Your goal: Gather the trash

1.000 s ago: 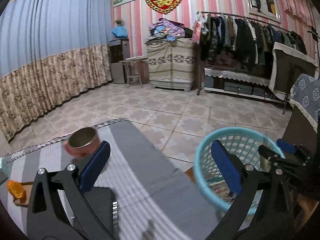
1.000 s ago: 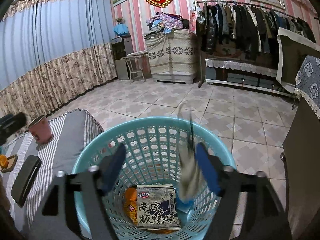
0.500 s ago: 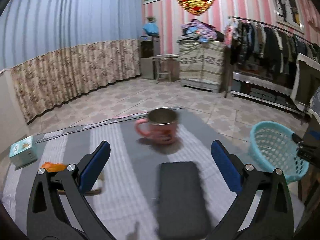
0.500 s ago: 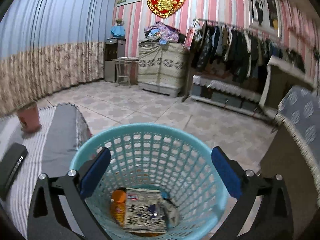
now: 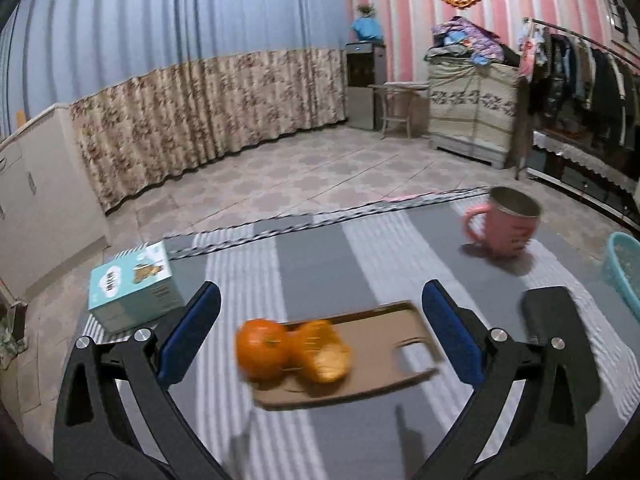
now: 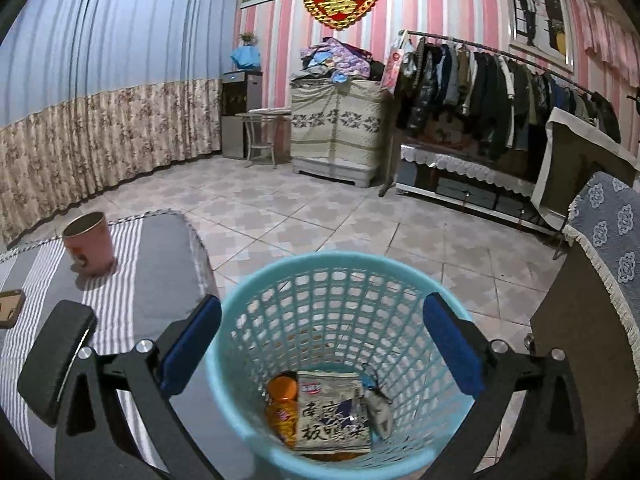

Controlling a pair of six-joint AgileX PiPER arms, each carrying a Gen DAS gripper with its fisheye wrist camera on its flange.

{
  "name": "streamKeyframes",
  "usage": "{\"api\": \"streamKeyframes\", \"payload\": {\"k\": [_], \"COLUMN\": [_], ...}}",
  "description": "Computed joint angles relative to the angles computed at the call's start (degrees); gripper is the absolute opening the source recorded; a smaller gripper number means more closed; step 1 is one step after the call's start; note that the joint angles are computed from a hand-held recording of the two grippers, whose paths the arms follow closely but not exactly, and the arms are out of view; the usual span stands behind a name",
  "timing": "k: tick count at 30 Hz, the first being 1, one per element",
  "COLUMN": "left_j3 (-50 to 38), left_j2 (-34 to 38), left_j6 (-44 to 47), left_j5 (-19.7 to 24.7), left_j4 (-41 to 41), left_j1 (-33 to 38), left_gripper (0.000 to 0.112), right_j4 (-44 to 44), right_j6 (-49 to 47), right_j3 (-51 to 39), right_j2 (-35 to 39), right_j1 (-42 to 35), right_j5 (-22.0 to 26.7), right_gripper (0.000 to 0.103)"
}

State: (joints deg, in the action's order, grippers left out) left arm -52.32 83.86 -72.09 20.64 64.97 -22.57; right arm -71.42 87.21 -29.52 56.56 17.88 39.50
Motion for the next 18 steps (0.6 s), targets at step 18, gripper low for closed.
{"api": "streamKeyframes", "payload": {"k": [18], "left_j3": [2.8], "left_j2": [5.1], "left_j6": [20.1], "left_j5": [-9.6], "left_j4": [-18.6], "left_j1": [12.3], "left_gripper": [0.069], "right_j4": [0.5], "right_j6": [4.4], "right_j3": [-2.7], "right_j2": [6.0], "right_j1": [11.3], "right_j5": [6.1], "right_gripper": [0.099]}}
